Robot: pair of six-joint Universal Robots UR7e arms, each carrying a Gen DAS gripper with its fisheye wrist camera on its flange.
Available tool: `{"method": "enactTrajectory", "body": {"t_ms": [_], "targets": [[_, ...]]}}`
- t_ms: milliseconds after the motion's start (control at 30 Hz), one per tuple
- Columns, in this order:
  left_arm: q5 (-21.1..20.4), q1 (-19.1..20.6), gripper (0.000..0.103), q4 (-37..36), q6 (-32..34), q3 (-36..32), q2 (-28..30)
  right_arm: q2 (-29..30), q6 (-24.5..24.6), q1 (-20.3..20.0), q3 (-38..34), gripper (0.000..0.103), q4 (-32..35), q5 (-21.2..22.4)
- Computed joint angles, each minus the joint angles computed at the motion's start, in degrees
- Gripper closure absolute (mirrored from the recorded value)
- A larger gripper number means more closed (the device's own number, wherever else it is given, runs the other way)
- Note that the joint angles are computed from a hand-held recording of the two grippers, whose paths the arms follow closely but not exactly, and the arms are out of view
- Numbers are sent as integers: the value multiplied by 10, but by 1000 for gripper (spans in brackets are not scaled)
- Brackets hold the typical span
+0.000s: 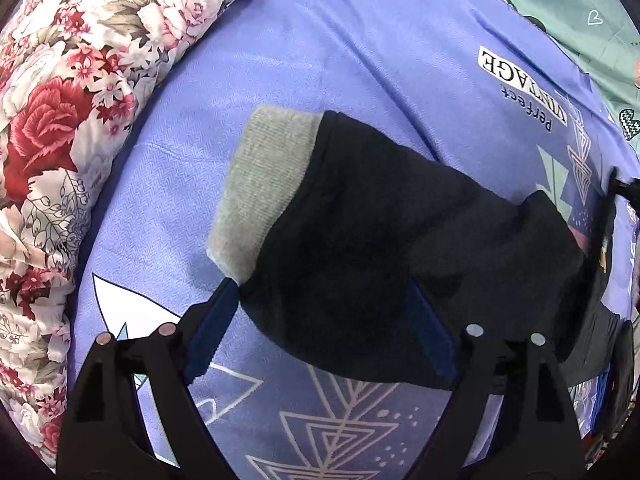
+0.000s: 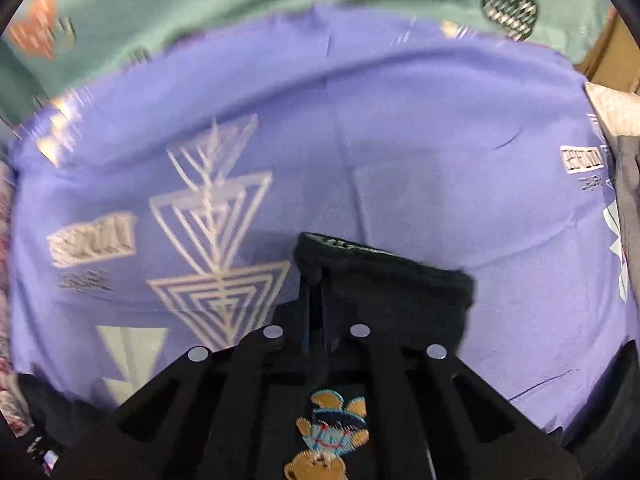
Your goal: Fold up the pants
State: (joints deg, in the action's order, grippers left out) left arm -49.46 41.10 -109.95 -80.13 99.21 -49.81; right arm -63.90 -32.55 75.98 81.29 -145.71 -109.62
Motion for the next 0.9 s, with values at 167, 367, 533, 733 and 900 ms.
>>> {"method": "enactTrajectory", "body": {"t_ms": [167,367,533,733,900], "targets": [[-6,9,17,4,7,-3,5,-140,23,-53,56,99,40,177],[-18,20,17,13,4,-12,15,-272,-14,-131,111,99,90,262],[-10,20,17,49,31,-45,39,-332,-1,-231,152,99,126,293],[-9,23,17,58,38,-50,36,-319,21,-311,198,99,112,244],[-5,24,17,56,30,-42,23,-301,49,-332,199,85,125,208]]}}
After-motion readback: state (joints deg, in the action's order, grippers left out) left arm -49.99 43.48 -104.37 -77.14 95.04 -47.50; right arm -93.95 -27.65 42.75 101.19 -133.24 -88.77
